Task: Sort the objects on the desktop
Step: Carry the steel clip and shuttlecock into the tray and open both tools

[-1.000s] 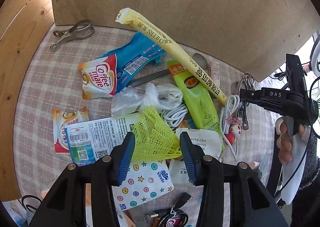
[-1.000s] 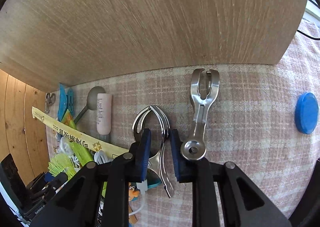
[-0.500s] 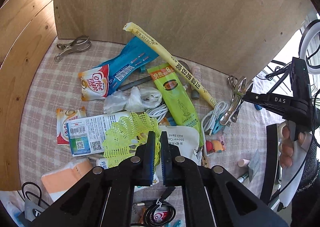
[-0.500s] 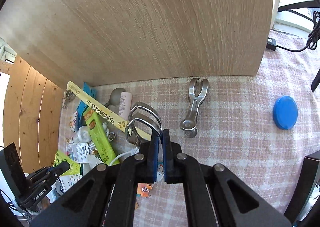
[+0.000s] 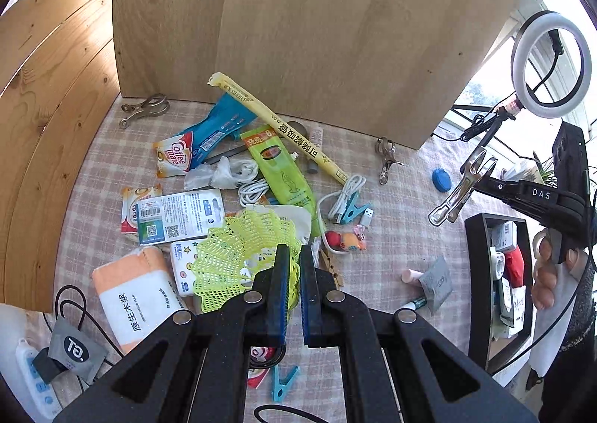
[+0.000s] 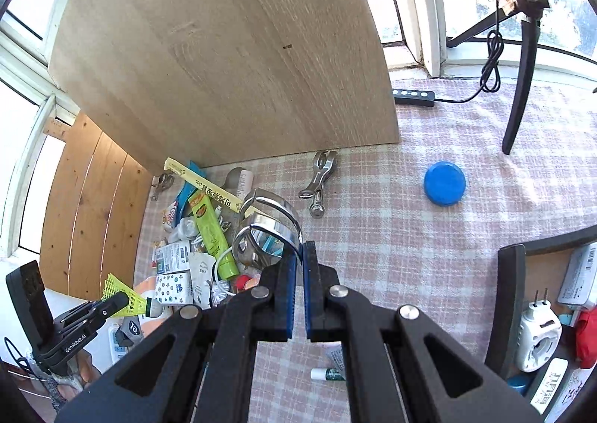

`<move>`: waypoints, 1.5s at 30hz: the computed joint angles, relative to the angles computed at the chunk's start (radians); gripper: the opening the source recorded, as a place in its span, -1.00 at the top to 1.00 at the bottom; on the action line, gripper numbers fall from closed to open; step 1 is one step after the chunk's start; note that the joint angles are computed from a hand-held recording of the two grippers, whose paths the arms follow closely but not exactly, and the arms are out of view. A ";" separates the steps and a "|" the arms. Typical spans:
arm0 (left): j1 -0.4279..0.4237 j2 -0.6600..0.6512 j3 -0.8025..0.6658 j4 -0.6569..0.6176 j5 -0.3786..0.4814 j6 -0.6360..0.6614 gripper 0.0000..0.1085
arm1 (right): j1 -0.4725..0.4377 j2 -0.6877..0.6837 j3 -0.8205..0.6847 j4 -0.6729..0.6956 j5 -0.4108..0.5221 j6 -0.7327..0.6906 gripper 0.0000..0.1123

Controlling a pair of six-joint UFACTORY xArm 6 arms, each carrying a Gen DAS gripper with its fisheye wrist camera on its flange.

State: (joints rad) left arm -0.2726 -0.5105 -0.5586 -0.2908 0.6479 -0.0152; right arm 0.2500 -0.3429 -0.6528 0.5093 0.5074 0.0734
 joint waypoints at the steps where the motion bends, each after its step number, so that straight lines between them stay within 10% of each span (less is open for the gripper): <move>1: -0.025 -0.015 0.004 0.018 0.003 -0.026 0.92 | -0.016 -0.046 0.032 0.002 0.012 -0.005 0.93; 14: -0.506 0.070 -0.091 0.153 -0.082 -0.343 0.92 | -0.603 -0.560 0.238 -0.042 0.431 -0.252 0.93; 24: -0.816 0.380 -0.341 0.108 -0.169 -0.411 0.92 | -1.136 -0.515 0.190 0.000 0.626 -0.627 0.93; 36: -0.961 0.639 -0.616 0.050 -0.150 -0.389 0.89 | -1.264 -0.392 0.151 -0.041 0.607 -0.760 0.82; 39: -0.965 0.682 -0.669 0.067 -0.121 -0.426 -0.21 | -1.249 -0.383 0.151 -0.069 0.592 -0.736 0.24; 45: -0.954 0.679 -0.656 0.151 -0.141 -0.519 -0.27 | -1.249 -0.409 0.170 -0.058 0.577 -0.764 0.20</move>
